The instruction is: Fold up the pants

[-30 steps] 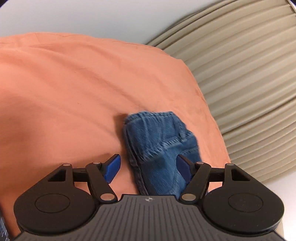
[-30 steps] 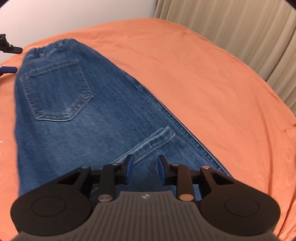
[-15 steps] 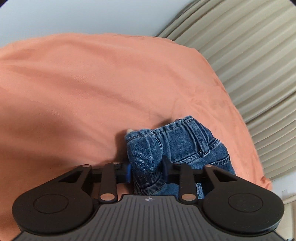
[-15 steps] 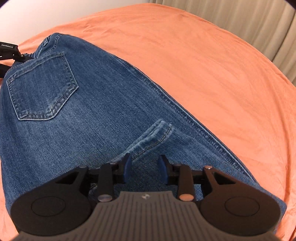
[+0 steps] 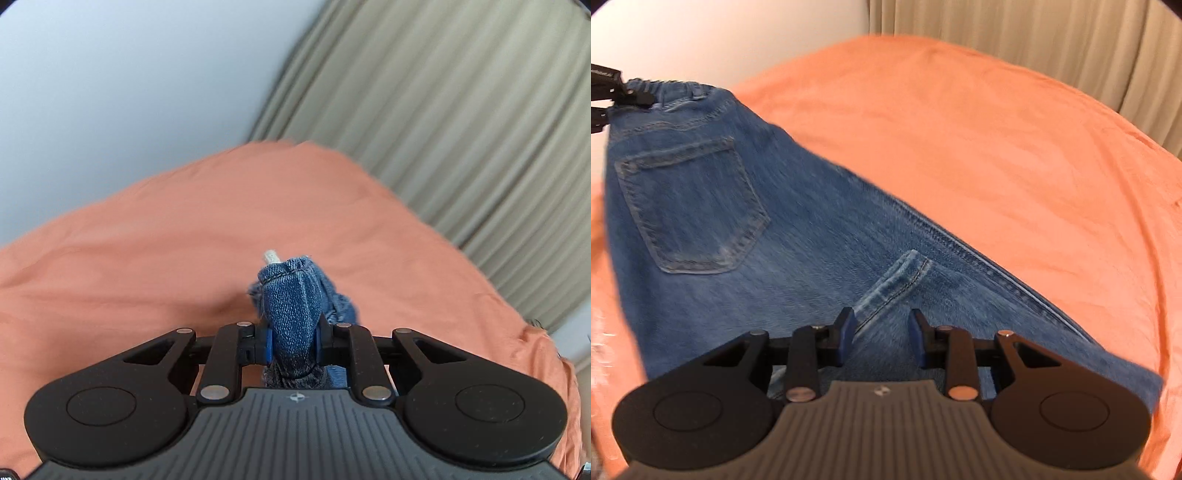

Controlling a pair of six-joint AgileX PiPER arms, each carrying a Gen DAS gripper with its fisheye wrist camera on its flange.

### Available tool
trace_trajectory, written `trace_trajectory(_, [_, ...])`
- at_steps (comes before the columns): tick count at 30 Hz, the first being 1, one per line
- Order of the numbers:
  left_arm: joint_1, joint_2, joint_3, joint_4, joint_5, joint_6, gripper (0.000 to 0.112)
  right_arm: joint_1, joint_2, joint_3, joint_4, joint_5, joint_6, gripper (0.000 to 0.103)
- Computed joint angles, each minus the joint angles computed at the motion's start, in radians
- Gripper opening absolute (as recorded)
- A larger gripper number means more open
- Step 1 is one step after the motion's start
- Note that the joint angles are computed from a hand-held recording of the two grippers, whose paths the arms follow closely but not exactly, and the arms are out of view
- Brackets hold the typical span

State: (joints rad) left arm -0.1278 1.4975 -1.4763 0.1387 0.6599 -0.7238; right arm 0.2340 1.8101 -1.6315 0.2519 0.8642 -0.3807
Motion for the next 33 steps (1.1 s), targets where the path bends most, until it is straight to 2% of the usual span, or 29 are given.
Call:
trace_trajectory(5, [-0.309,0.015,-0.17,0.329,0.13,-0.176,0.021,-0.1,-0.186,0.175,0.143,0.002,-0.14,0.028])
trace_trajectory(8, [-0.513,0.063,-0.263,0.474,0.207,-0.211,0.021,-0.177,-0.302,0.296,0.238,-0.009,-0.206,0.028])
trace_trajectory(14, [-0.776,0.224,-0.372,0.541,0.249,-0.212,0.021,-0.423,-0.489,0.486,0.418,0.072,-0.351,0.028])
trace_trajectory(18, [-0.841,0.338,-0.392,0.388,0.235,-0.112,0.021,-0.612,-0.563,0.577,0.484,0.158,-0.438,0.028])
trace_trajectory(21, [-0.856,0.408,-0.402,0.204,0.253,-0.006,0.025,-0.735,-0.592,0.631,0.5,0.211,-0.49,0.029])
trace_trajectory(23, [-0.866,0.379,-0.302,0.146,0.216,0.004,0.031,-0.795,-0.604,0.659,0.506,0.238,-0.508,0.029])
trace_trajectory(24, [-0.859,0.359,-0.253,0.119,0.175,0.025,0.039,-0.825,-0.608,0.669,0.512,0.256,-0.514,0.029])
trace_trajectory(25, [-0.841,0.333,-0.209,0.065,0.131,0.069,0.058,-0.856,-0.611,0.677,0.522,0.277,-0.522,0.029])
trace_trajectory(27, [-0.795,0.28,-0.145,-0.129,0.057,0.213,0.074,-0.897,-0.616,0.691,0.538,0.302,-0.531,0.029])
trace_trajectory(29, [-0.754,0.28,-0.172,-0.264,0.084,0.334,0.076,-0.937,-0.624,0.702,0.561,0.333,-0.547,0.029])
trace_trajectory(33, [-0.716,0.216,-0.17,-0.195,0.139,0.343,0.076,-0.907,-0.624,0.676,0.604,0.341,-0.504,0.031])
